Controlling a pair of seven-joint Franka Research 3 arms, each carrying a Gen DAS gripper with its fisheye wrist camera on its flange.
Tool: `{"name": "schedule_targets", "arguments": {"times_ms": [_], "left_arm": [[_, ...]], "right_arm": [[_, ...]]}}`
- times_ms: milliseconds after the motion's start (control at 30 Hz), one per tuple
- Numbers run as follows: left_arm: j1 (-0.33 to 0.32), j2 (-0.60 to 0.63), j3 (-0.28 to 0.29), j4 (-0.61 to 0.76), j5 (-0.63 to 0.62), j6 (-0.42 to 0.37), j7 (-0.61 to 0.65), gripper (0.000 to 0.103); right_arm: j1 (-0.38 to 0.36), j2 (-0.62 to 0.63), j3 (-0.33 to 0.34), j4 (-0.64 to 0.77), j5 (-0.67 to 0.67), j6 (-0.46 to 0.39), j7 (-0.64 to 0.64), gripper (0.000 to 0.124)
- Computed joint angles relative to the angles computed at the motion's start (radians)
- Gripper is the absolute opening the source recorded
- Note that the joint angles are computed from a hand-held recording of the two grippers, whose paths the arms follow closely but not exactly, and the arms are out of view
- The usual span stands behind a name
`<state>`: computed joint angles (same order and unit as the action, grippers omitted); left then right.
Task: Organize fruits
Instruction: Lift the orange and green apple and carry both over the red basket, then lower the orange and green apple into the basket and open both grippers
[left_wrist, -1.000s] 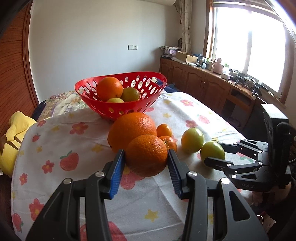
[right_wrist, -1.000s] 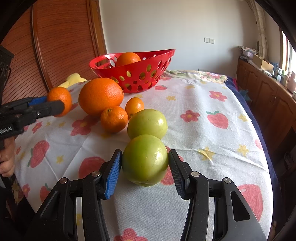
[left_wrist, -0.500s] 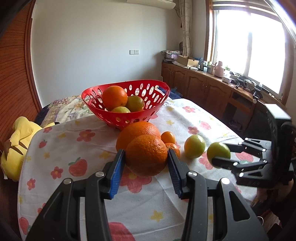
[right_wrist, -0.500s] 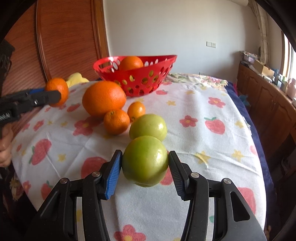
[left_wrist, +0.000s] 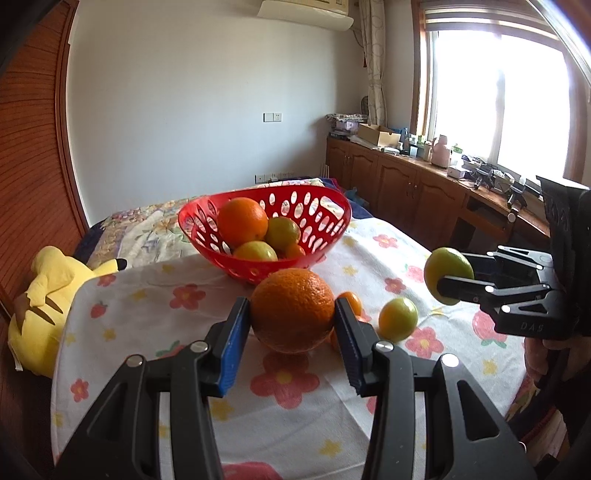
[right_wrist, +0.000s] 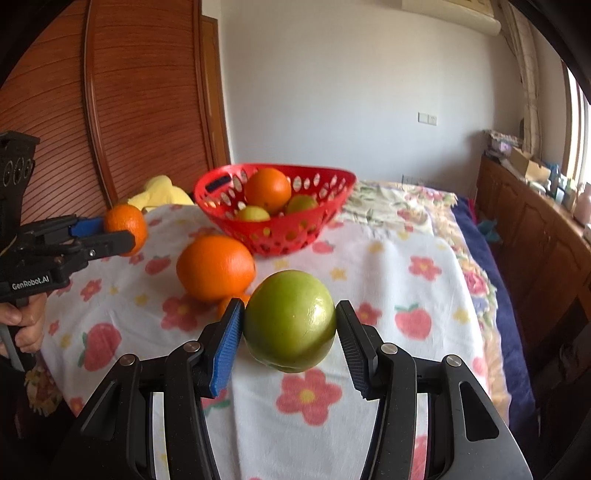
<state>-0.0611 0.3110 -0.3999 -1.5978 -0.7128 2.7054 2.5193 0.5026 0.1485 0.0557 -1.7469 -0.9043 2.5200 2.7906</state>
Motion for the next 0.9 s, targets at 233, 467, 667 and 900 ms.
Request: {"name": "schedule_targets", "arguments": {"times_ms": [233,467,667,900], "left_arm": [[-0.015,0.083,0.007,0.112,0.088,-0.013,-0.07,0.045],[-0.032,0.199,0.004,0.273,0.235,-0.031,-0.167,0.045],[-0.049,0.304,0.0,0.428,0.338,-0.068,-0.237,0.045],[-0.093,0.432,0.018,0.627,0.443,-0.142,-0.31,0.045]], "right_arm": [[-0.015,0.065,-0.025,0.102,0.057,0.044,-0.095,0.052],[-0.011,0.182,-0.075,0.273,0.174,0.057,-0.273,0.052],[-0.016,0.311,-0.109,0.453,0.317,0.056,-0.439,0.052],[-0.035,0.539,-0.115,0.786,0.5,-0.049,-0.685,0.052]]}}
